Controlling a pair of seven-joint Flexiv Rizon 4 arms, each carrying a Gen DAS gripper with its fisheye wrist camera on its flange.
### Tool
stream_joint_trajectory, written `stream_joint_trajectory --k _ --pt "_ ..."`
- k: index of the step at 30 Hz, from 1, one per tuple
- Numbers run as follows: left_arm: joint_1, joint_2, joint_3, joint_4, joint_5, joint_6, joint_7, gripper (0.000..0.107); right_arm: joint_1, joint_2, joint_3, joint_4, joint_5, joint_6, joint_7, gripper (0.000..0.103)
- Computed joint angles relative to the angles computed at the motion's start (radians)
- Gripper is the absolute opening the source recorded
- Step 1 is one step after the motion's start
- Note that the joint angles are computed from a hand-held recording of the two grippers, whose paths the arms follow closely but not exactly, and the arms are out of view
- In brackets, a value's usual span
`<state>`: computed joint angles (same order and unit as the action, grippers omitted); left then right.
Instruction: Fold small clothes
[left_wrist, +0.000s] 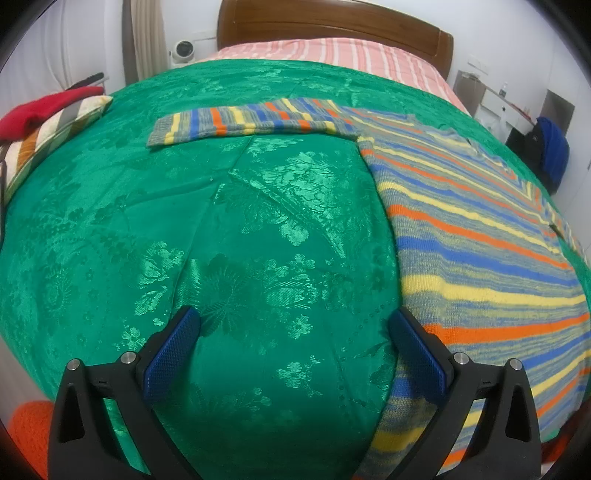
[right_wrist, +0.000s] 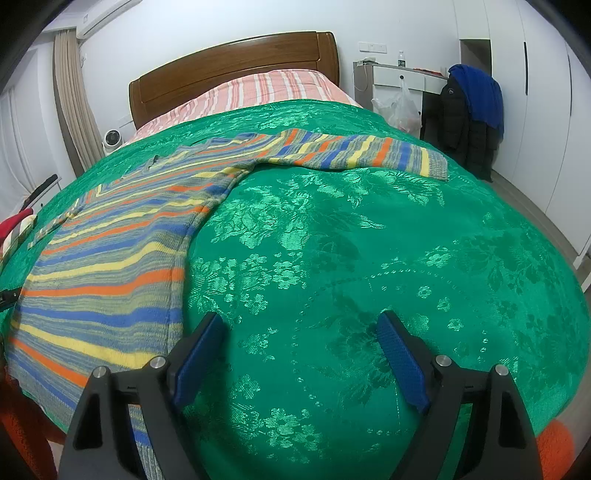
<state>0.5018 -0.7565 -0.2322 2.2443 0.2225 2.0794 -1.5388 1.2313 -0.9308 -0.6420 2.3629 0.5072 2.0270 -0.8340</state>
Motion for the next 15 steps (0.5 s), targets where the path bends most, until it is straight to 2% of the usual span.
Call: stream_joint_trajectory --k 15 --pt "0.016 0.000 -0.012 -0.001 0.010 -0.006 -0.002 0.103 0.000 0.001 0.000 0.000 0.001 0.000 -0.003 0.085"
